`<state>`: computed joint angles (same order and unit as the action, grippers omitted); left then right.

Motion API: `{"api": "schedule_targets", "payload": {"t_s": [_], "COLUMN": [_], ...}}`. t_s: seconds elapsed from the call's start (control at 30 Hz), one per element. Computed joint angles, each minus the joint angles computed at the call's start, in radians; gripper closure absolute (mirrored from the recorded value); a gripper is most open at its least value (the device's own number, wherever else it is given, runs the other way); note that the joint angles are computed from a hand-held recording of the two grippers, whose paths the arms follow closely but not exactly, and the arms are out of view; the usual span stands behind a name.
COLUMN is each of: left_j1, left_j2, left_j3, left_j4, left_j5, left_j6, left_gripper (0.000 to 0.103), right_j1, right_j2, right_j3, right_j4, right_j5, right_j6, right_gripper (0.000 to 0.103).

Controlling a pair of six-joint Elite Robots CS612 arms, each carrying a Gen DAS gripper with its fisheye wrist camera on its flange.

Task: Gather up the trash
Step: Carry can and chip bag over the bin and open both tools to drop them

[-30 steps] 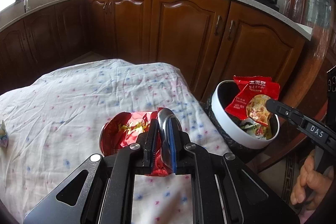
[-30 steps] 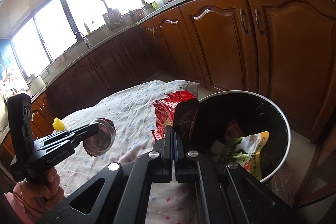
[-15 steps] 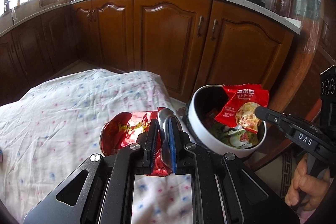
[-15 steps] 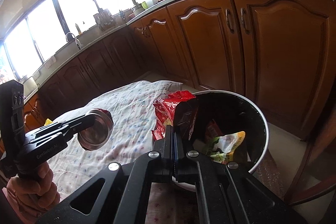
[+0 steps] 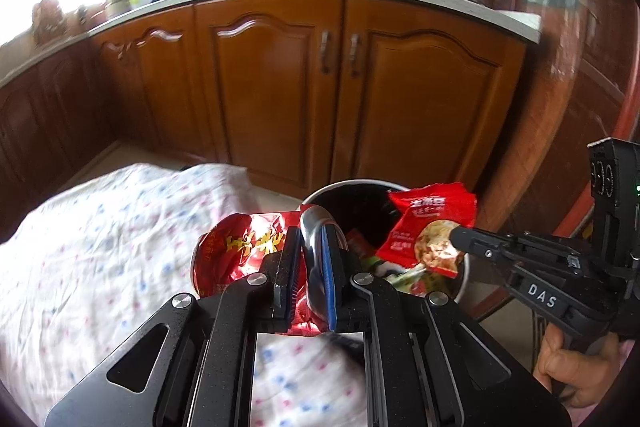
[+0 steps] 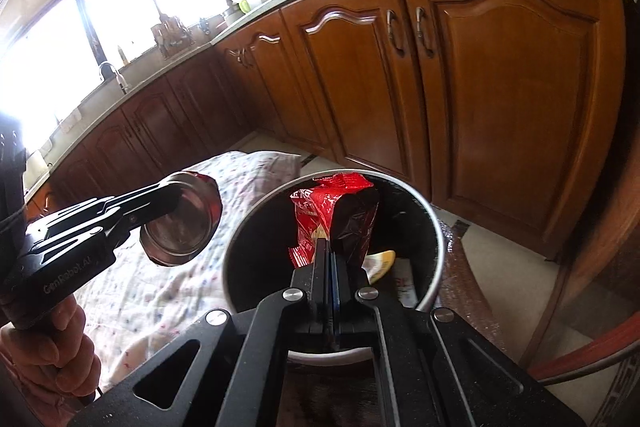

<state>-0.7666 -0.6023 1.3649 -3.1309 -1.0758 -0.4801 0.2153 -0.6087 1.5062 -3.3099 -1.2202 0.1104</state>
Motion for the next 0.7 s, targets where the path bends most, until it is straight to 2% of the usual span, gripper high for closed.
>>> {"api": "schedule_targets", "payload": {"t_s": [0.23, 0.57, 0.7], "left_j1": [-0.003, -0.004, -0.002], "left_j2": [0.037, 0.069, 0.079], "left_j3": [-0.083, -0.137, -0.155], "left_j4": [0.064, 0.134, 0.156], "left_j5": [-0.023, -0.018, -0.034], "left_j6": [0.048, 0.08, 0.081], "left_gripper": [0.094, 0.094, 0.092], "right_j1": [-0.008, -0.009, -0.013], "right_j2": [0.006, 0.023, 0.028], "right_j3": [-0.014, -0.05, -0.055], "right_j4": [0.057, 0.105, 0.121], "right_j5": [-0.012, -0.008, 0.013], "right_j6": [-0.024, -0.041, -0.037], "right_gripper": [0.102, 0.102, 0.093]}}
